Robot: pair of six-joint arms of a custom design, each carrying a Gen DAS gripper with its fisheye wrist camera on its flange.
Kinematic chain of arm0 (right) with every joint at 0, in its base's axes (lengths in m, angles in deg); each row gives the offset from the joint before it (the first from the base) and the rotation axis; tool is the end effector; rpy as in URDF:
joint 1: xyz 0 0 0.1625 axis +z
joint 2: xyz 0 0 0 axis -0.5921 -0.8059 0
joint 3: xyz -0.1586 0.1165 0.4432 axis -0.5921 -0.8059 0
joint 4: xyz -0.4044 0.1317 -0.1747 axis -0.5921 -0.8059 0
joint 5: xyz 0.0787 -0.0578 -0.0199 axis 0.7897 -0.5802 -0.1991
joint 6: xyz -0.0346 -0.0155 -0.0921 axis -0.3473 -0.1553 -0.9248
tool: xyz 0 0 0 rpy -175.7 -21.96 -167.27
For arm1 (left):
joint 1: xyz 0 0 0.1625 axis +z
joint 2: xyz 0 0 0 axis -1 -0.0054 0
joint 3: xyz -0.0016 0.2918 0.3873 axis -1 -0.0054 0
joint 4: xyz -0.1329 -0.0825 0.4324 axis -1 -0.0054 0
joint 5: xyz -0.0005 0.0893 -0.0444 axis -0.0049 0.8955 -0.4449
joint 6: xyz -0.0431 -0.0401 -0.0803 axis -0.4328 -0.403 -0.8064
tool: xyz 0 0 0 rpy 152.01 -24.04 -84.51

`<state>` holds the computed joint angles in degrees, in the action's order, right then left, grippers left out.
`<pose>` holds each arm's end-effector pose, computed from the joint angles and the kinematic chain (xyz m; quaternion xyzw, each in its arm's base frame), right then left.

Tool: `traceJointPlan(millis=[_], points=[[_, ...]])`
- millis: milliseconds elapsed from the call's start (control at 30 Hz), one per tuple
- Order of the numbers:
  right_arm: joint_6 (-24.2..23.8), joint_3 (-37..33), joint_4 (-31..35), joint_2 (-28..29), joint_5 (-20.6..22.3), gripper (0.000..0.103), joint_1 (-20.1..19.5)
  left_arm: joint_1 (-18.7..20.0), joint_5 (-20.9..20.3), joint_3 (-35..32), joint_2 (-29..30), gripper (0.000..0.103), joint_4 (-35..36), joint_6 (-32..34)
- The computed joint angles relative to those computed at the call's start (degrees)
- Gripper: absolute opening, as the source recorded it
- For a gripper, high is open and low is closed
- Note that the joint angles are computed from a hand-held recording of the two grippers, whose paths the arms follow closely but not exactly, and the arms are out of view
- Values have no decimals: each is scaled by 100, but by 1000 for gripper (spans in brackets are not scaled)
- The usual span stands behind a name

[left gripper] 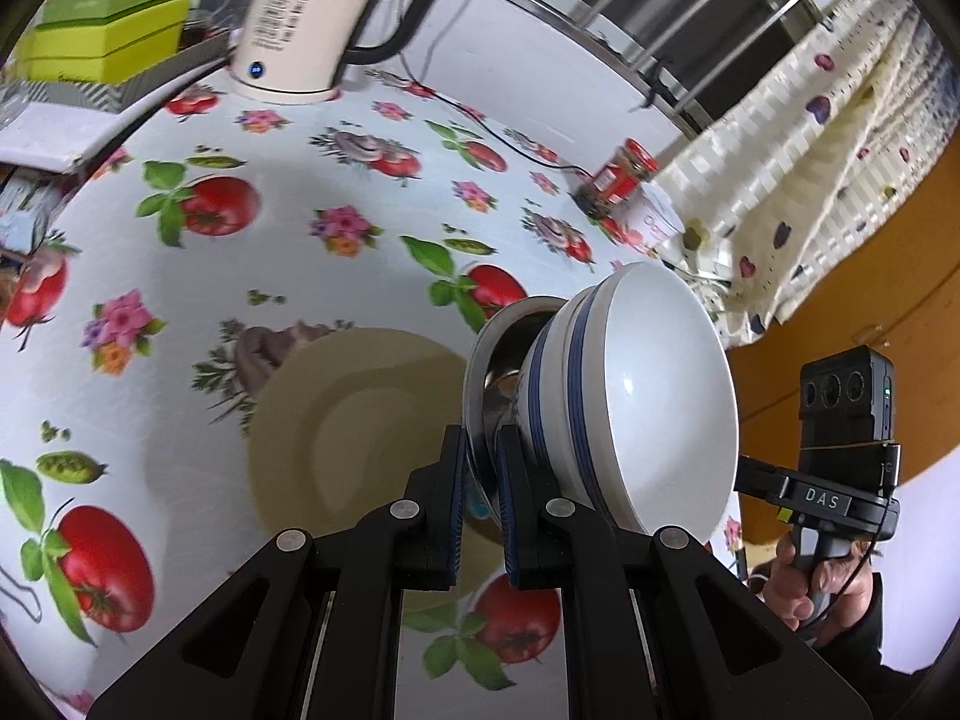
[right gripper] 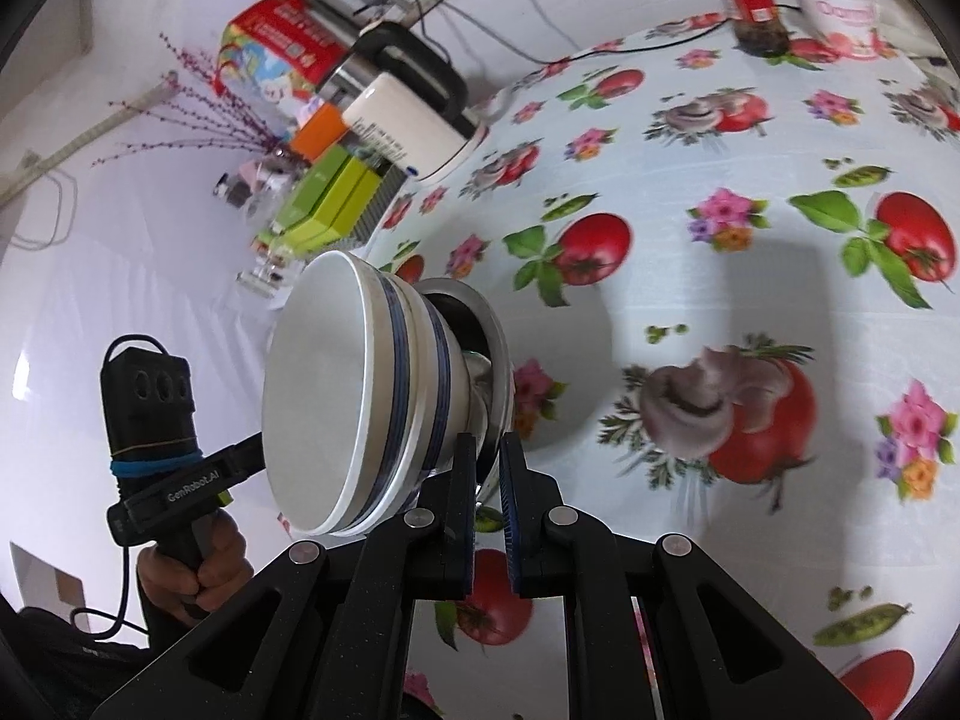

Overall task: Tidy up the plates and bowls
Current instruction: 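Lower the bowl stack onto the beige plates and open the left tool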

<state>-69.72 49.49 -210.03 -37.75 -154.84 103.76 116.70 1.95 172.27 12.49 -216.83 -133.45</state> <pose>-0.0132 -0.4058 0.3437 0.0559 -0.9636 0.2533 0.0641 -0.3836 -0.3973 -0.0381 0.1088 0.9636 -0.2250 0.0948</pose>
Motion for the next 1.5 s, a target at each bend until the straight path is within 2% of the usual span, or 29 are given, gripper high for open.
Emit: traceJointPlan(millis=[300, 700, 1200, 1500], points=[[84, -124, -47, 527, -219, 9, 366, 29, 247, 325, -217, 10, -6, -350], [273, -352, -71, 1136, -584, 9, 672, 166, 303, 501, -304, 9, 57, -642], [348, -469, 29, 1289, -809, 9, 743, 283, 157, 513, -265, 8, 30, -734], [255, -507, 60, 1300, -830, 11, 753, 220, 328, 524, -229, 10, 23, -606]])
